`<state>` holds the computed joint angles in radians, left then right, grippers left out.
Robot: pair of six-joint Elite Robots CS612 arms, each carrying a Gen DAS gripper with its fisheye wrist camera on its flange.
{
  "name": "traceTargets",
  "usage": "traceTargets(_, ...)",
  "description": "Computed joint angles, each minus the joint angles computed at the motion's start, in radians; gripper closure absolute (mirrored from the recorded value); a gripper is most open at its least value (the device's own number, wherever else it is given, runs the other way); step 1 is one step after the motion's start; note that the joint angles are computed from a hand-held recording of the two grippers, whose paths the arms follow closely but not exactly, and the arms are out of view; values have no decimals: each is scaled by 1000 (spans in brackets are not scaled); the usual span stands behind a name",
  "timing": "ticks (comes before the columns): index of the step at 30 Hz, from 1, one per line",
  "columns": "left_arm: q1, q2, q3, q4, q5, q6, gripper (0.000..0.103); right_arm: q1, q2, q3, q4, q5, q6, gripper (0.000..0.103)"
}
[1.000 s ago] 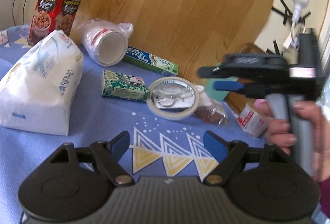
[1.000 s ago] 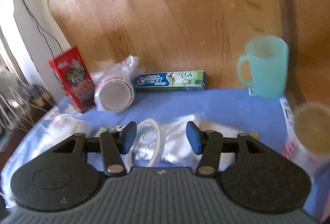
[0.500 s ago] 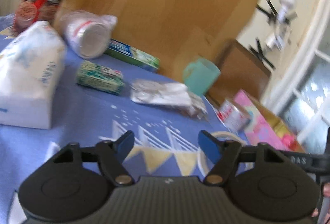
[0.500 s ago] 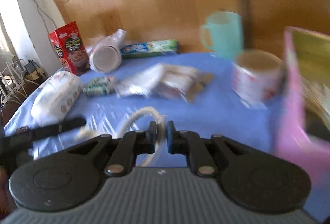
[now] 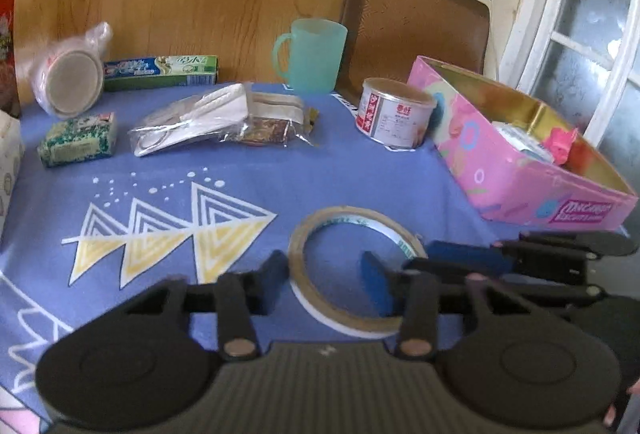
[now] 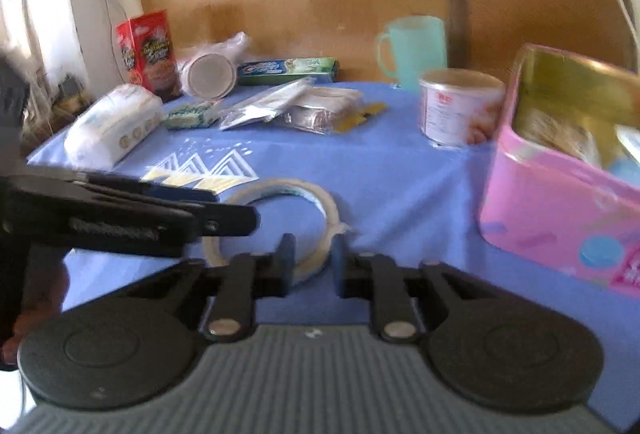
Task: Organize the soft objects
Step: 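Pass the clear tape roll from the right gripper into the left gripper, then lower the tape roll into the pink tin and open the left gripper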
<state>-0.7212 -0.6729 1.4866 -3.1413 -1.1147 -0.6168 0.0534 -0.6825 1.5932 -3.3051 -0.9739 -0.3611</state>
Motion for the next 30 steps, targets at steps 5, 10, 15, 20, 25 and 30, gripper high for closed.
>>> traceTargets(5, -11, -19, 9, -51, 24, -33, 78, -20, 14, -4, -137, 29, 94, 89)
traceTargets(10, -24, 7, -95, -118, 18, 136, 78, -54, 33, -14, -407, -25, 242, 91)
traceTargets(15, -25, 100, -304, -78, -95, 279, 78, -91, 50, -36, -497, -167, 336, 91)
traceTargets(20, -21, 243, -589, 64, -178, 334, 60, -102, 91, -108, -482, -371, 351, 90)
traceTargets(25, -33, 279, -680, 192, -68, 325, 55, -125, 108, -151, -417, -451, 469, 83)
traceTargets(30, -34, 199, -521, 172, -4, 276, 50, -134, 104, -132, -460, -396, 532, 83)
